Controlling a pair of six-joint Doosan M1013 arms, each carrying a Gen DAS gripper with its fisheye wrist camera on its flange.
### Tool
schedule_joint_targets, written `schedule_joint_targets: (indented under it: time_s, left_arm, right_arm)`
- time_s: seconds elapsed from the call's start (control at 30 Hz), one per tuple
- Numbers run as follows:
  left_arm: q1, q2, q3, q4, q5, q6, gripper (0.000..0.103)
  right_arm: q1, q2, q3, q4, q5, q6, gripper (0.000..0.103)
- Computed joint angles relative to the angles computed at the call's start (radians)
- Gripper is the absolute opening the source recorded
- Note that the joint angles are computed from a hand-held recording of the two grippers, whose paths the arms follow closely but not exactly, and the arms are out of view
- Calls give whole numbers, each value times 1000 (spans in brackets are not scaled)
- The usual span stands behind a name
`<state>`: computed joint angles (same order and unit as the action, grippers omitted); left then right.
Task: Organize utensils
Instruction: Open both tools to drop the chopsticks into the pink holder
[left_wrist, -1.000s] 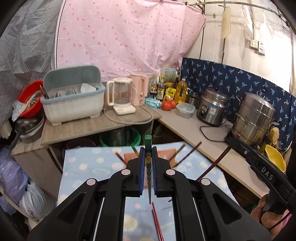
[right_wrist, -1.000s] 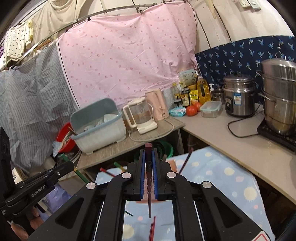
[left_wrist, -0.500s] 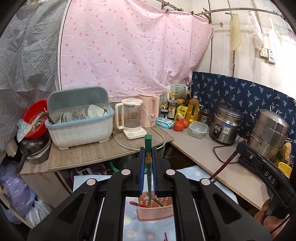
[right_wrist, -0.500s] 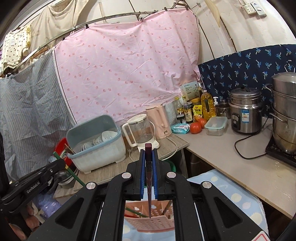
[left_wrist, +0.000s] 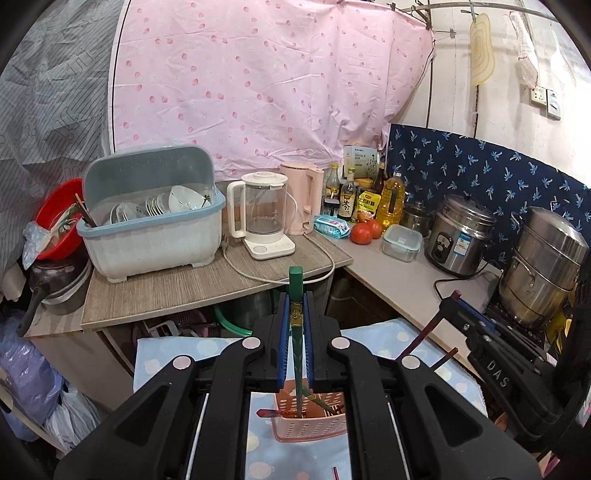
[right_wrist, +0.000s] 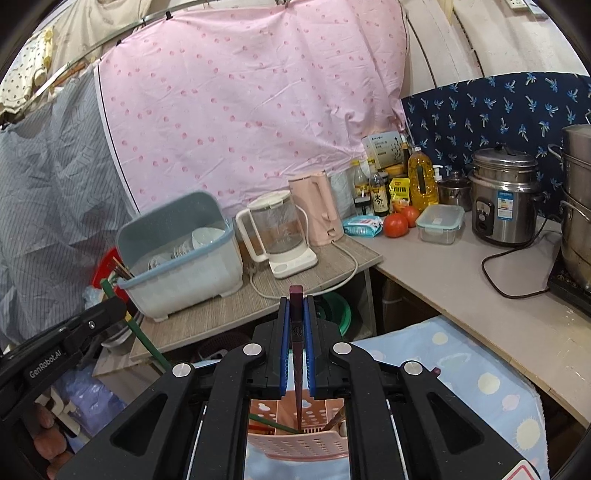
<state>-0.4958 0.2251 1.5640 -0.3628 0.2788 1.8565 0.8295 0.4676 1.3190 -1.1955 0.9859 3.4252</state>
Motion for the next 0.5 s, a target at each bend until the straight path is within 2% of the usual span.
schedule_joint_targets:
  time_s: [0.07, 0.17, 0.2, 0.5]
  left_arm:
    - [-1, 2, 0, 21, 0, -21, 8]
    - [-2, 2, 2, 56, -2, -67, 25]
    - [-3, 1, 3, 66, -5, -79, 29]
    - [-3, -12, 24, 63, 9, -83, 30]
  right_arm:
    - [2, 5, -2, 2, 8, -2, 11]
    - [7, 6, 0, -8, 27, 13, 31]
    - [8, 5, 2, -10, 29, 16, 32]
    - [27, -2, 18, 1, 33, 14, 32]
